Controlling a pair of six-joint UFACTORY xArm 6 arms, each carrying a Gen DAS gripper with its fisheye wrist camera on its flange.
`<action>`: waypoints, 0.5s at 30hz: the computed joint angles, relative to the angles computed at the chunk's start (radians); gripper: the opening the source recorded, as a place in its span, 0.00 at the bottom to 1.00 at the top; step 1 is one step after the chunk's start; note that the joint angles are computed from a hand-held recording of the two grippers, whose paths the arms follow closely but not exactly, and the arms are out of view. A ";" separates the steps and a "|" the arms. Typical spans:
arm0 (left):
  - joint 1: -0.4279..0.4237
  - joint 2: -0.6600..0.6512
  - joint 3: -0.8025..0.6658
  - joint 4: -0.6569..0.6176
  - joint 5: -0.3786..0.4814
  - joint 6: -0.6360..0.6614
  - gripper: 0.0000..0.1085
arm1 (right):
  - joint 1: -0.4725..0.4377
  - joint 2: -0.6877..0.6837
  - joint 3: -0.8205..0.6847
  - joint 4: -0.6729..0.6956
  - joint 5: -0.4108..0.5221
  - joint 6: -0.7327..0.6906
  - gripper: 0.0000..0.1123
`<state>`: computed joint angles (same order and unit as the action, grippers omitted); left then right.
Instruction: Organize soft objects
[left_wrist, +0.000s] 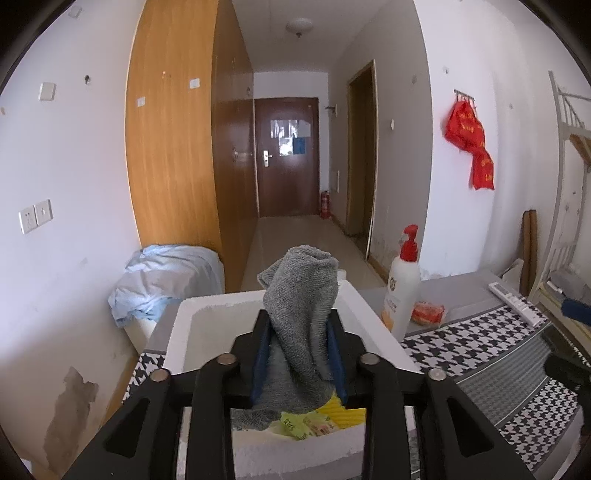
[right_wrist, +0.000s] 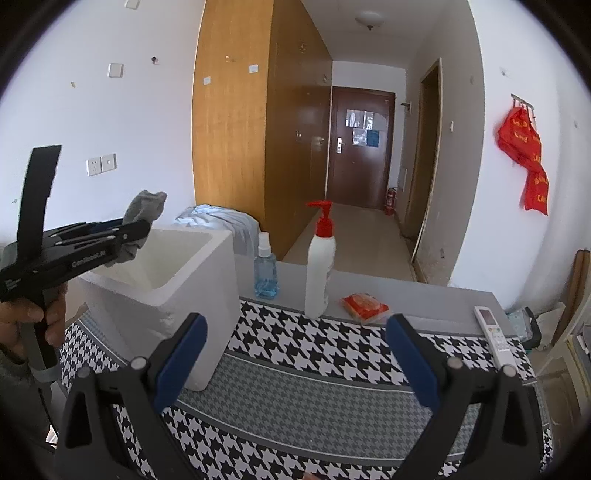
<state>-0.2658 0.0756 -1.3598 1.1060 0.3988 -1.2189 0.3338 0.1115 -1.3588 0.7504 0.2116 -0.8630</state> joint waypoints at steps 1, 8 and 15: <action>-0.002 0.006 -0.006 -0.006 0.008 0.008 0.42 | -0.001 -0.001 0.002 0.003 -0.002 -0.002 0.88; -0.023 -0.016 0.006 0.086 0.036 -0.082 0.82 | -0.007 -0.010 0.009 0.044 -0.001 -0.032 0.88; -0.061 -0.058 0.038 0.172 0.077 -0.164 0.94 | -0.010 -0.056 0.052 0.155 -0.007 -0.130 0.88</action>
<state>-0.3268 0.0181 -1.3221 1.2778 0.4762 -1.3827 0.3239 0.0554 -1.3070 0.9052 0.2047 -0.9932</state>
